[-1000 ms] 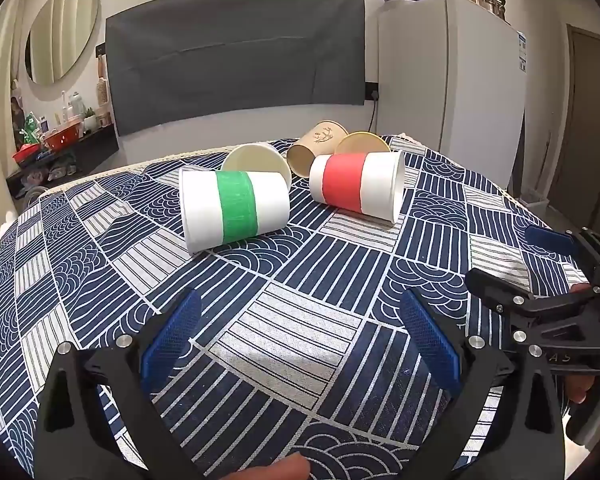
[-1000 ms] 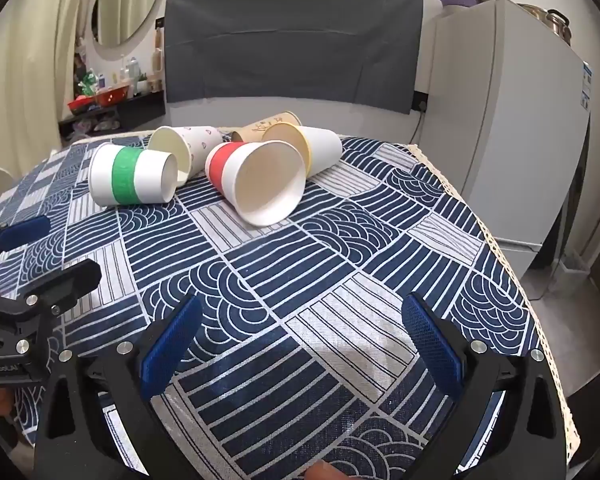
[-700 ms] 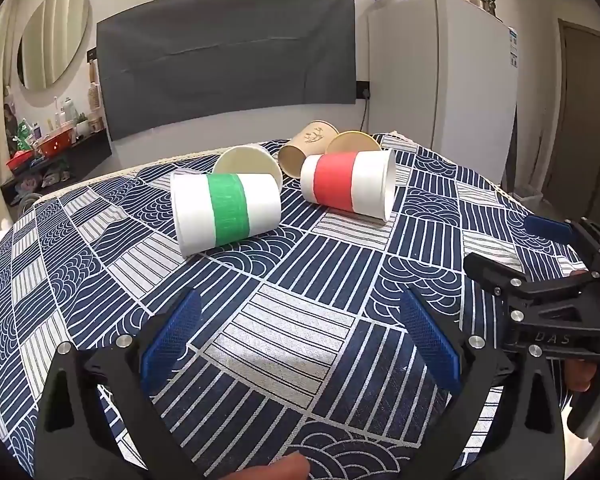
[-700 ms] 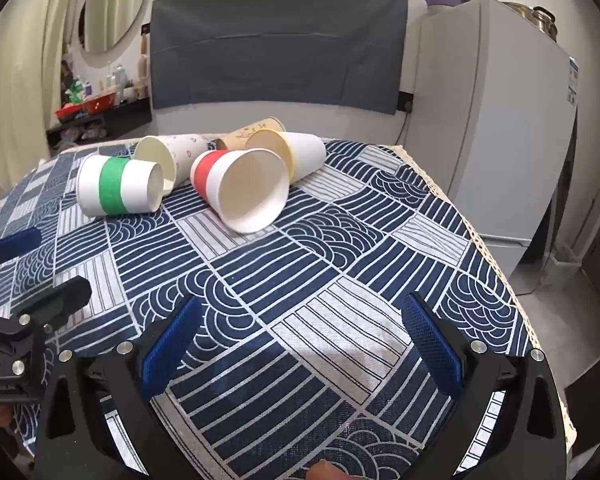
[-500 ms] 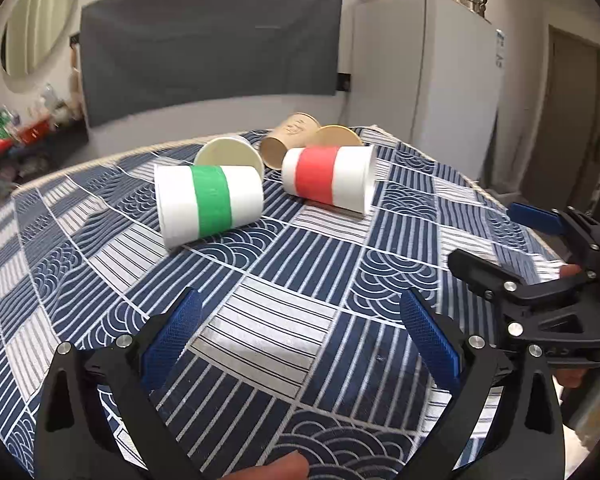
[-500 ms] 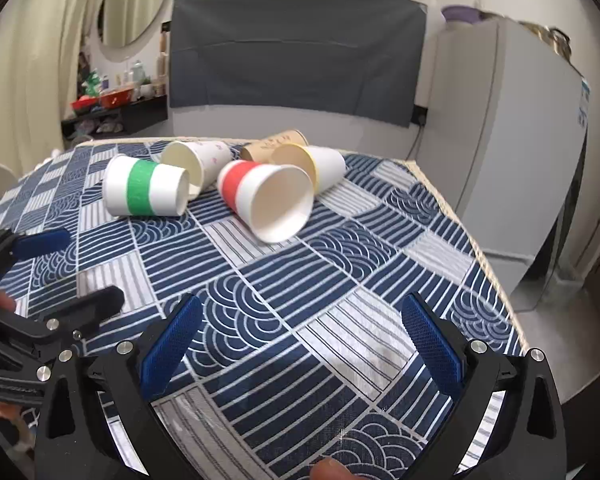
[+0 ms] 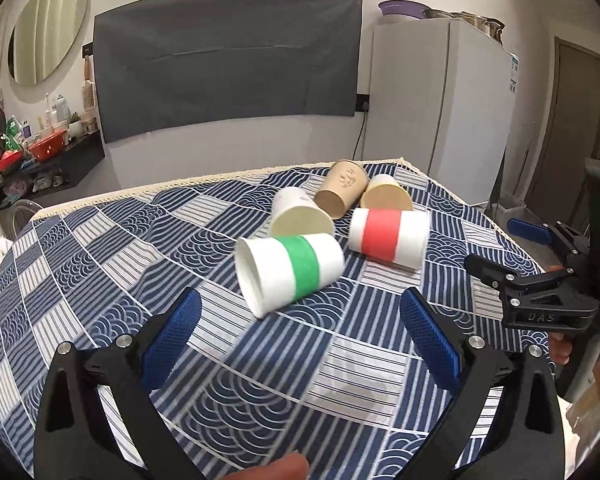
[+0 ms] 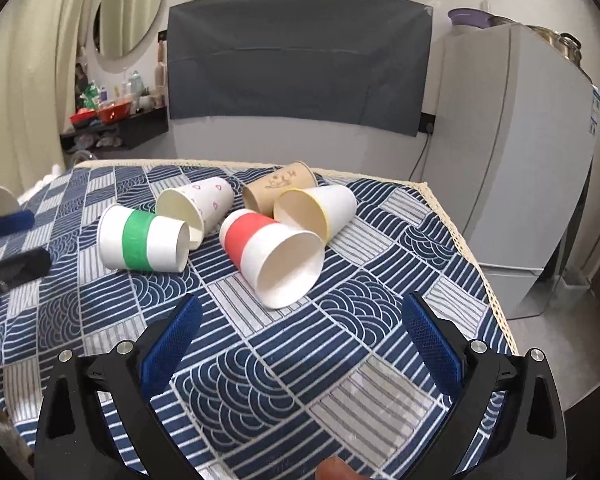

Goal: Flip cup upside down
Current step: 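Move the right tool toward the red-banded white cup lying on its side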

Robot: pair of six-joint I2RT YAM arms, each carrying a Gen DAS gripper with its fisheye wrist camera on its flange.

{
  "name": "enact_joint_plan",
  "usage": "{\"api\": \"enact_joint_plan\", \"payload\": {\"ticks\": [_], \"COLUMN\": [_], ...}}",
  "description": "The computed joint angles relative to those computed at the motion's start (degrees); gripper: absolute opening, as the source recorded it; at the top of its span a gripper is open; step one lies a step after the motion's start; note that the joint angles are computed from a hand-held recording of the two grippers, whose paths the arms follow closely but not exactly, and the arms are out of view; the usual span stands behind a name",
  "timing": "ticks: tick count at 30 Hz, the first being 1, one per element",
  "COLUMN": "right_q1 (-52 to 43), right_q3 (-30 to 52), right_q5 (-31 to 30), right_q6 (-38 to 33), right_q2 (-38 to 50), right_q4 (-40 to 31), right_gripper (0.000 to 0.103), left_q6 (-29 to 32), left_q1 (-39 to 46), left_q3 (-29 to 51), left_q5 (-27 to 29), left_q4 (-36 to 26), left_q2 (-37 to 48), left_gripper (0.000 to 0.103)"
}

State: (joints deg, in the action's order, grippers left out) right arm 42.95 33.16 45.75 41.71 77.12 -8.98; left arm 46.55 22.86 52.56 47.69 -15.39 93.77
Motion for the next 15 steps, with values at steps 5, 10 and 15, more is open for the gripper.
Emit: {"api": "enact_joint_plan", "payload": {"ticks": [5,10,15], "right_q1": [-4.92,-8.96,-13.11], "right_q3": [2.63,4.62,6.85], "right_q5": [-5.36,-10.39,-15.91], "right_q6": [-3.36,-6.33,-7.96], "right_q2": [5.61,9.81,12.95], "right_q4": [3.58,8.27,10.47], "right_gripper": [0.095,0.095,0.095], "left_q6": [1.19,0.40,0.81], "left_q1": [-0.91,-1.73,-2.15], "left_q3": [8.19,8.88,10.21], "left_q5": [-2.56,-4.93,-5.99], "left_q4": [-5.74,-1.45,-0.61], "left_q2": [5.07,6.13,7.76], "left_gripper": [0.097,0.097,0.097]}}
